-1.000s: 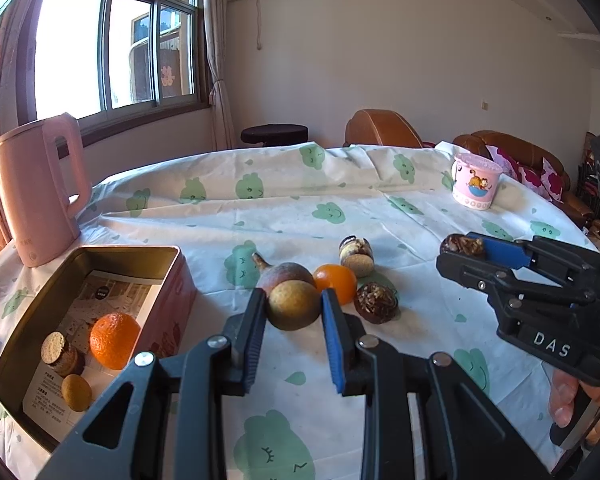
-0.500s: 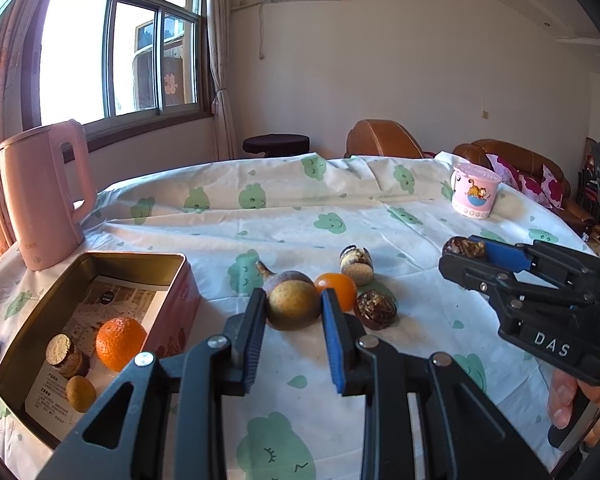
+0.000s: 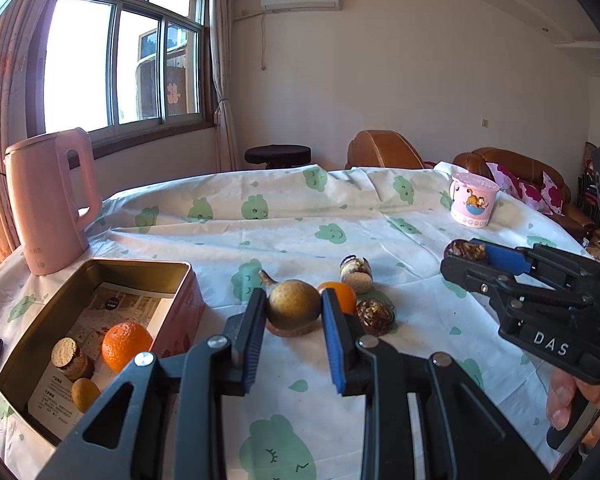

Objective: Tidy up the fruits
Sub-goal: 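Lift the dark brown fruit in the right tool while the left tool lifts the olive-yellow fruit, then carry the dark brown fruit in the right tool while the left tool carries the olive-yellow fruit toward the tin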

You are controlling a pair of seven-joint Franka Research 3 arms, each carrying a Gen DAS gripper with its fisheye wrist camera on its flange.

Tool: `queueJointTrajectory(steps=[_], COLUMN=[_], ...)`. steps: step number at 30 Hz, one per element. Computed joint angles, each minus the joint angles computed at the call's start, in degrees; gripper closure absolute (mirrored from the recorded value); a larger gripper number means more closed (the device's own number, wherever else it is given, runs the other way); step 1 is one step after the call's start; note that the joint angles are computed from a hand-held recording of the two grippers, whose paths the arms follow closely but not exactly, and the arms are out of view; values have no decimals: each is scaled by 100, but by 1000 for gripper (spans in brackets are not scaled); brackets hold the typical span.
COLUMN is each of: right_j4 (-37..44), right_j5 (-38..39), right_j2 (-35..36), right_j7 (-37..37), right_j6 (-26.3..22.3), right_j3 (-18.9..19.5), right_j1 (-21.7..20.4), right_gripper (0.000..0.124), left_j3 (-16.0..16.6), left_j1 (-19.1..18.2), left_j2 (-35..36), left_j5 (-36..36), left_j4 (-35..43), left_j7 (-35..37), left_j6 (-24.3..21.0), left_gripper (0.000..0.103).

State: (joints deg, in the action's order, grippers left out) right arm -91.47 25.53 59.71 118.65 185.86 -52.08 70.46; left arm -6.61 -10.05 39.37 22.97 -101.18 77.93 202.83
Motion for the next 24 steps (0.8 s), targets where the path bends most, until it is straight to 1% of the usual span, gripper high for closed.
queueJointTrajectory(steps=[9,24], right_j4=[-58,-119], right_j5=[150,611], right_j2=[76,287], right_j7=[-37,-245], right_j6=[95,249], right_j3=[-116,-346], right_j1=[112,338], right_gripper=[85,85], left_j3=[154,248], left_j1=[-143,-243], left_j2=[-30,-62], left_j5=[-219,-553], left_j4=[-108,-263], left_j7=[110,324], left_j6=[260,626], left_gripper=[74,74])
